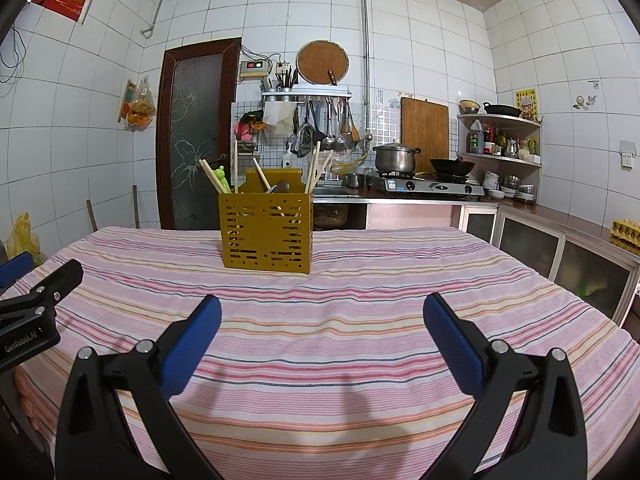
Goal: Organize utensils
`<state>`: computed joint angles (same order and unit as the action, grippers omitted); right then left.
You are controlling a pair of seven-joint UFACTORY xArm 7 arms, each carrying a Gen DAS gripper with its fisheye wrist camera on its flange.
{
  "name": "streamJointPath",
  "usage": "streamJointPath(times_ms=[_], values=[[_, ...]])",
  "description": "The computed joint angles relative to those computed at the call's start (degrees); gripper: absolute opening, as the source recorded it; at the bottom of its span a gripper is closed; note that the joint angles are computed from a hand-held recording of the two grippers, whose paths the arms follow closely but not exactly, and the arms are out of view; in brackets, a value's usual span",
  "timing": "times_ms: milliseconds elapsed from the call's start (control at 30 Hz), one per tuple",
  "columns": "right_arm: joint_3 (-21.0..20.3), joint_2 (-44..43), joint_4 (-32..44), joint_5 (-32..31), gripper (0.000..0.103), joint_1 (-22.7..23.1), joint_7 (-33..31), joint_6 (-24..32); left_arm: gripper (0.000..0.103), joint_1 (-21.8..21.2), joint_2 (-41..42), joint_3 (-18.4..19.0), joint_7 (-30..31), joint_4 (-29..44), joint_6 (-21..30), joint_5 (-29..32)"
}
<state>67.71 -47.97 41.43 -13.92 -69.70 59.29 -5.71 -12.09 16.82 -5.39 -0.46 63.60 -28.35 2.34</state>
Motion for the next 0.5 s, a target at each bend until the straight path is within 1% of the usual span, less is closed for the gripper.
streamJointPath(times_ms=[500], values=[[0.1,-0.1,0.0,0.2,0.099,-0.1,-0.1,-0.1,0.098,0.1,0.0,0.0,-0.3,0.0,-0.1,0.4]])
